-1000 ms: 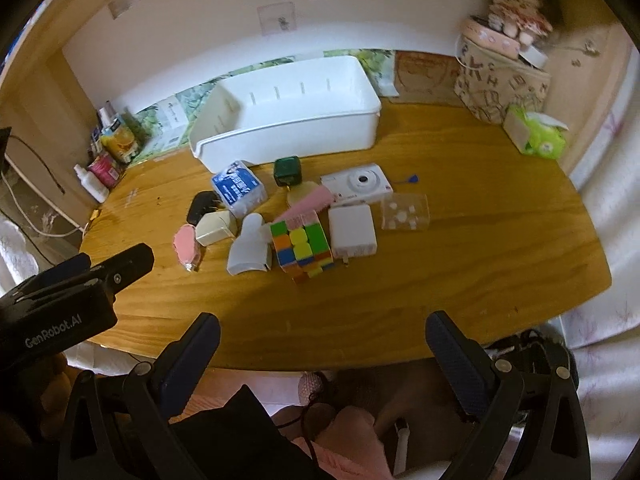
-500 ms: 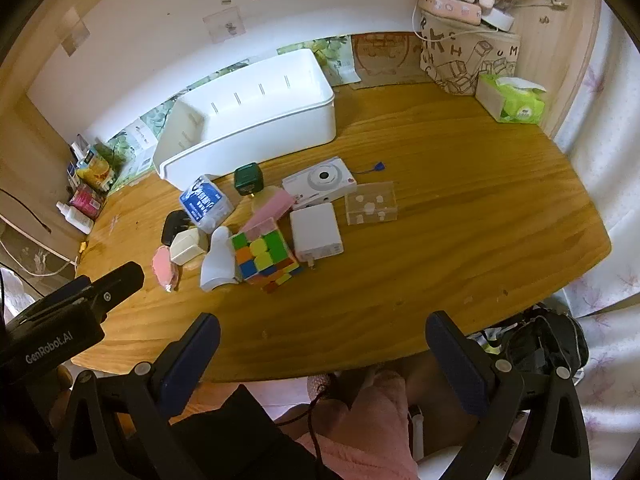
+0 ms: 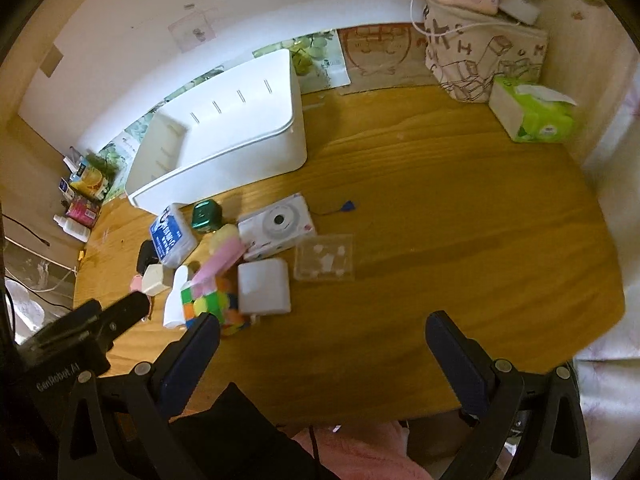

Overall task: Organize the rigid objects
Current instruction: 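Grasp the Rubik's cube with the left gripper while the right gripper grasps the clear plastic box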

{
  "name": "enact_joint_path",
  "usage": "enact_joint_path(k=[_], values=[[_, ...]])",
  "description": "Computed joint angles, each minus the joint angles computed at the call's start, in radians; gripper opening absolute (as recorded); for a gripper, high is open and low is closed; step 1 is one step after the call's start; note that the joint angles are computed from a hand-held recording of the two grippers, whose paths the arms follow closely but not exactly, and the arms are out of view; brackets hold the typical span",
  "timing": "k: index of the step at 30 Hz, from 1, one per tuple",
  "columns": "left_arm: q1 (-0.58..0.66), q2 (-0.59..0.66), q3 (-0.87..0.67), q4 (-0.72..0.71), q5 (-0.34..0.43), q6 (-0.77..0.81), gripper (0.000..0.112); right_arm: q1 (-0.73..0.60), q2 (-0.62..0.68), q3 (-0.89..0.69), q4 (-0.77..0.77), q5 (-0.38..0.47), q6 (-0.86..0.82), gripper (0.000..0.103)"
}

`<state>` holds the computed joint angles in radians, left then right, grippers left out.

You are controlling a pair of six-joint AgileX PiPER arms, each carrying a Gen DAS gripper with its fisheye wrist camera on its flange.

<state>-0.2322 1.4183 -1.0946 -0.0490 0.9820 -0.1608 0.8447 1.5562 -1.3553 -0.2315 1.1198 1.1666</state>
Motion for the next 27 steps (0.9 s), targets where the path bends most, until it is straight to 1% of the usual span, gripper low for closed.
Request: enact_joint_path(k=[2, 6, 11, 16, 18, 23, 27], values=[[-0.024, 0.032, -0.014, 0.011, 0.009, -0.044, 0.102, -0.063, -0.007, 0.024, 0.054, -0.040, -0.080, 0.103], [-0.067, 0.107, -0.052, 0.027, 0.052, -0.137, 0.102, -0.197, 0.001, 0.059, 0.198, -0.108, -0.260, 0.103], [-0.057, 0.197, -0.093, 0.023, 0.119, -0.215, 0.102, -0.321, 0.064, 0.048, 0.394, -0.134, -0.487, 0.103], [-0.021, 0.268, -0.104, -0.015, 0.155, -0.245, 0.102, -0.404, 0.170, -0.007, 0.553, -0.103, -0.639, 0.103], [-0.008, 0.287, -0.104, -0.030, 0.162, -0.256, 0.102, -0.425, 0.214, -0.035, 0.591, -0.082, -0.663, 0.103], [0.028, 0.325, -0.110, -0.048, 0.180, -0.281, 0.102, -0.469, 0.315, -0.114, 0.646, -0.011, -0.682, 0.103], [0.067, 0.358, -0.124, -0.080, 0.181, -0.265, 0.102, -0.492, 0.394, -0.184, 0.666, 0.059, -0.672, 0.103]])
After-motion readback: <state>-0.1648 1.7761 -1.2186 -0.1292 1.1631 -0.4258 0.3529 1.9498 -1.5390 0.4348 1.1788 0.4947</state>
